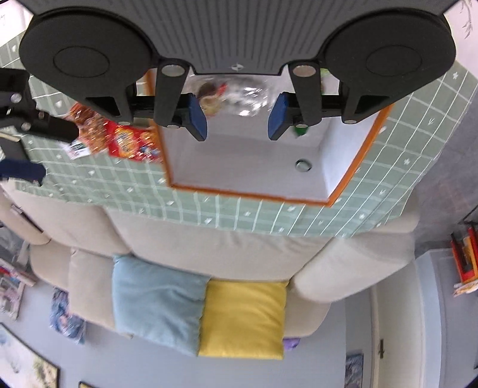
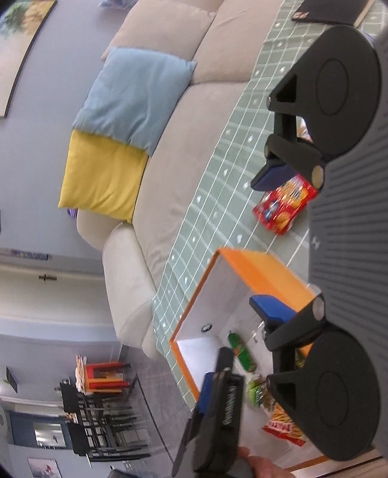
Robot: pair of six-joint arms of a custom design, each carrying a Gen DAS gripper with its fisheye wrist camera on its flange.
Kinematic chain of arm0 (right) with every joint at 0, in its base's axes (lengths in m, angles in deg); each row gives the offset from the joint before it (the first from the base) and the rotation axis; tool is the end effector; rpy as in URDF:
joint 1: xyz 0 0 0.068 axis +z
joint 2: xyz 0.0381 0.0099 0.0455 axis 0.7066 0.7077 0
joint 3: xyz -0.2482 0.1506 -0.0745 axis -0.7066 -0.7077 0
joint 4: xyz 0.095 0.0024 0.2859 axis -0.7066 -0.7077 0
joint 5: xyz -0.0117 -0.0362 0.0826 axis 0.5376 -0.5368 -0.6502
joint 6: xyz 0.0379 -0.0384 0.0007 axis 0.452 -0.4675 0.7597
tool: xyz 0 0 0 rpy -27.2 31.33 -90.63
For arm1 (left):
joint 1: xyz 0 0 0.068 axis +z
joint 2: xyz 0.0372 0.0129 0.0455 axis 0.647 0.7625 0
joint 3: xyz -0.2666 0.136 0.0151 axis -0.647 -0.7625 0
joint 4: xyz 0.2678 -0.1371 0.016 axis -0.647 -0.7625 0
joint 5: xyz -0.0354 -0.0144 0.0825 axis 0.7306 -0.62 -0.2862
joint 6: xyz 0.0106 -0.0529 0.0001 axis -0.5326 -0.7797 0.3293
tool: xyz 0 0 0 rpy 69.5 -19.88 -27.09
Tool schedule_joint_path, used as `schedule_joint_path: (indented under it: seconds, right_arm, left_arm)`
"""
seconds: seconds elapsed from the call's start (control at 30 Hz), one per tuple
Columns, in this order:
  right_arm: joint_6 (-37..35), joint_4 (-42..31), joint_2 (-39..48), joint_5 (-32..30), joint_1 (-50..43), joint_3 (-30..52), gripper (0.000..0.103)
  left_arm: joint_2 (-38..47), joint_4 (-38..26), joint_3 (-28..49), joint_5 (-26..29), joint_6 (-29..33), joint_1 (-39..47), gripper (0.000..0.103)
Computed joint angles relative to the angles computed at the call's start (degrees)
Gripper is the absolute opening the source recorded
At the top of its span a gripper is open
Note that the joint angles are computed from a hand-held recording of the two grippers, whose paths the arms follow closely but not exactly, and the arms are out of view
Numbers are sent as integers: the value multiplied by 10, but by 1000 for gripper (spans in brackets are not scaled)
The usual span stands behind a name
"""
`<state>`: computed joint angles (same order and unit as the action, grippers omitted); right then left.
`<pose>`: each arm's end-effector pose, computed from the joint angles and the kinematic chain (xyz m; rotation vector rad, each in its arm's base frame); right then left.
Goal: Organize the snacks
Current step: 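Move both tools back from the box toward the remaining snacks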
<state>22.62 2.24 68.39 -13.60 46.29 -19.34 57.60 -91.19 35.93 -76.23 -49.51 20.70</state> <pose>0.2228 0.0133 0.2302 -0.4352 2.1400 0.1130 0.2267 -0.0767 0.2047 0.1156 2.2570 -0.1586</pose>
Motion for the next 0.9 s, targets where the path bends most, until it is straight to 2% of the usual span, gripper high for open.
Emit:
schedule_joint_path:
  seconds: [0.2,0.43,0.53,0.63,0.77,0.9]
  right_arm:
    - [-40,-70,-64,-40,-111,-26,81]
    - [-73,-128,-76,-113,-272,-51,85]
    - [-72,-125,-90,-123,-317,-73,91]
    - [-80,-110,-100,-88,-323,-91,96]
    - [-82,-86,-80,-84,-349,-104,96]
    - [-80,-34,-46,-71,-363,-121,96]
  left_arm:
    - [-19,-6,4,-42,-38,-88,58]
    - [18,13,18,-102,-71,-204,58]
    - [44,20,24,-121,-88,-251,58]
    - [70,24,30,-130,-120,-287,59]
    - [115,29,41,-141,-146,-319,59]
    - [162,32,53,-146,-146,-329,59]
